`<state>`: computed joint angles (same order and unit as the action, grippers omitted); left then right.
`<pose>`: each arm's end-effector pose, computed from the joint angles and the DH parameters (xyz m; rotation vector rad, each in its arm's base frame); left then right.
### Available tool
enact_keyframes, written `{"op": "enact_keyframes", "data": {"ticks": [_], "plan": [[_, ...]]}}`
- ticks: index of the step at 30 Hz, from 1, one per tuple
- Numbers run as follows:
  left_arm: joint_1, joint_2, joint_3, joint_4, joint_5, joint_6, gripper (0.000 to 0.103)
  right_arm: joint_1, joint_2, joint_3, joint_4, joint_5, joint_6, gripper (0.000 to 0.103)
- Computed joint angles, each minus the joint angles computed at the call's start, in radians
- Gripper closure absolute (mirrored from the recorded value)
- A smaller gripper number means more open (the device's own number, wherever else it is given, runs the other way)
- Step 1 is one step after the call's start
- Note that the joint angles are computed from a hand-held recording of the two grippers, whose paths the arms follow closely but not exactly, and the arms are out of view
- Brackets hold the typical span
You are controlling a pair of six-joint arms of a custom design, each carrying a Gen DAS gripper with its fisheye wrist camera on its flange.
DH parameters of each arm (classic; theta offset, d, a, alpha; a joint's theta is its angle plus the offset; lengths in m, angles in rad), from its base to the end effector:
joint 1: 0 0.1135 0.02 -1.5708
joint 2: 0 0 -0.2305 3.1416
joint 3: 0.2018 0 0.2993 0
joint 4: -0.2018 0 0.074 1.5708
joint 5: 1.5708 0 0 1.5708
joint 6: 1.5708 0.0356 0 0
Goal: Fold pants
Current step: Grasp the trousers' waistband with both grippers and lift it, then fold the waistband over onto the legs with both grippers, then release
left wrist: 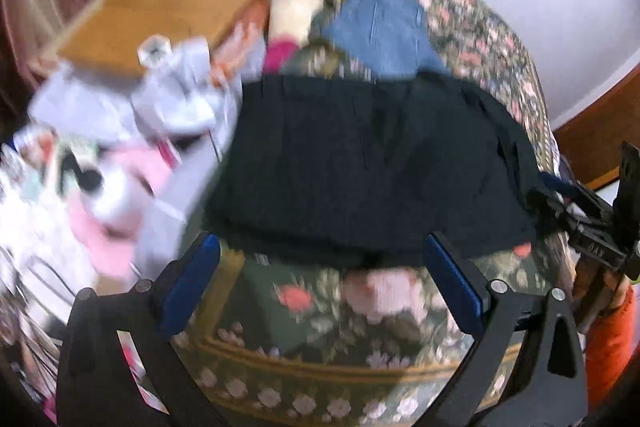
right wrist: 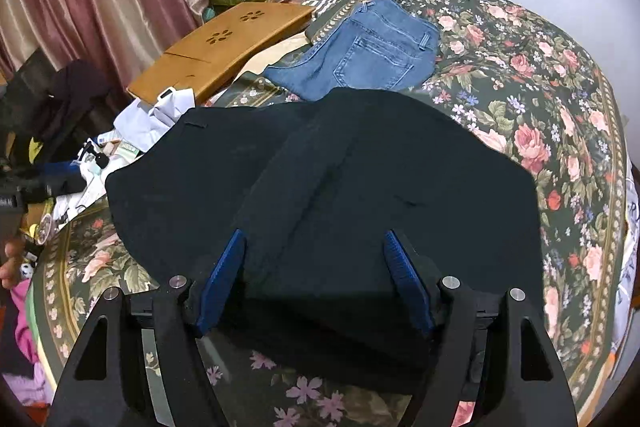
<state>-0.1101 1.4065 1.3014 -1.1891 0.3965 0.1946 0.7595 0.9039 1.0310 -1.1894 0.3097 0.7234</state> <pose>0.3060 -0.0477 0.2670 0.5024 2.7560 -0.5456 0.1621 0.1389 0.2970 0.0576 2.5602 0.1545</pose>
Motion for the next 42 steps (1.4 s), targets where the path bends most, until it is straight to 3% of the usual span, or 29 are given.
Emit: {"op": "enact_keyframes", "data": {"ticks": [4, 7, 14, 17, 20, 22, 23, 27, 34, 42], "plan": [[0.008, 0.089, 0.027, -0.081, 0.066, -0.011, 0.001, -0.003, -0.021, -0.013, 0.002, -0.027, 0.011, 0.034], [0.026, 0.194, 0.084, -0.157, 0.195, -0.027, 0.001, 0.008, -0.024, -0.020, 0.010, -0.027, 0.024, 0.033], [-0.004, 0.373, 0.215, -0.149, 0.225, -0.182, 0.001, -0.001, -0.022, -0.025, 0.028, -0.047, 0.020, 0.032], [-0.027, 0.404, 0.250, -0.121, 0.189, -0.218, 0.004, -0.003, -0.031, -0.036, 0.036, -0.055, 0.014, 0.032], [-0.048, 0.424, 0.280, -0.088, 0.109, -0.258, 0.026, -0.001, -0.033, -0.041, 0.040, -0.057, 0.011, 0.032], [-0.048, 0.440, 0.300, -0.066, 0.077, -0.280, 0.045, 0.003, -0.030, -0.040, 0.038, -0.053, 0.010, 0.032], [-0.046, 0.451, 0.310, -0.054, 0.057, -0.280, 0.059, 0.006, -0.028, -0.039, 0.038, -0.051, 0.009, 0.032], [-0.058, 0.447, 0.320, 0.009, 0.041, -0.271, 0.080, 0.011, -0.021, -0.036, 0.034, -0.043, 0.006, 0.031], [-0.197, 0.222, 0.246, 0.212, -0.190, -0.221, 0.087, -0.009, -0.159, -0.063, 0.029, -0.072, 0.071, 0.034], [-0.390, 0.048, 0.288, 0.368, -0.330, -0.160, 0.089, 0.115, -0.367, -0.025, -0.203, 0.128, 0.258, 0.034]]}}
